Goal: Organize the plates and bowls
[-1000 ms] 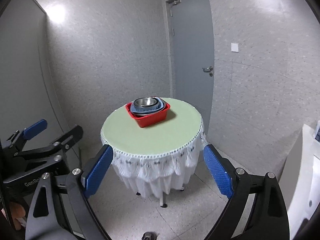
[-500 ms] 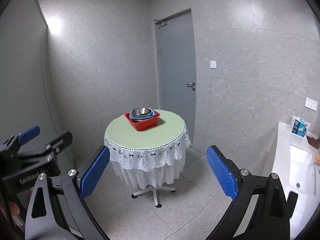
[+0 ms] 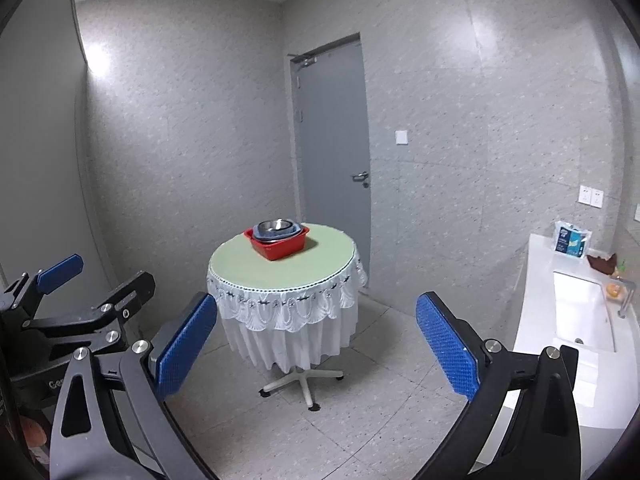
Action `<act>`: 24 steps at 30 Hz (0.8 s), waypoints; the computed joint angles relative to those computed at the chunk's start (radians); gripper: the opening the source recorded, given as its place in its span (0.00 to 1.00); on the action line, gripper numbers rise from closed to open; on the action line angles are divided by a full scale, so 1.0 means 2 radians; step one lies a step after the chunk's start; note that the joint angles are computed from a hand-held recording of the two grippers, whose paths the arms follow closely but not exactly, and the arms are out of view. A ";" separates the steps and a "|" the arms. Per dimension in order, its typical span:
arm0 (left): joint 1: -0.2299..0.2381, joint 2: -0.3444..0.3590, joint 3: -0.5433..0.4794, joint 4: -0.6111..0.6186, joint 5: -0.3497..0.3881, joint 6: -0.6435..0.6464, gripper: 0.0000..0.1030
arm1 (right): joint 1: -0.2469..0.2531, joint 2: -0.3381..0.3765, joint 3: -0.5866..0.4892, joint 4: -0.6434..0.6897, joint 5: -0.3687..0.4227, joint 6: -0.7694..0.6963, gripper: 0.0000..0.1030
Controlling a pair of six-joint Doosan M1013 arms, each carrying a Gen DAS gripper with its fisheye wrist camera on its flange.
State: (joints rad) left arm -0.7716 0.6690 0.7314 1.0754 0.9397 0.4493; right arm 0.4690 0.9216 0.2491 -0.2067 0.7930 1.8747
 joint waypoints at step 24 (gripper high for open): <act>0.061 0.106 -0.105 -0.038 -0.057 0.042 0.99 | -0.010 0.048 -0.009 -0.014 -0.053 -0.007 1.00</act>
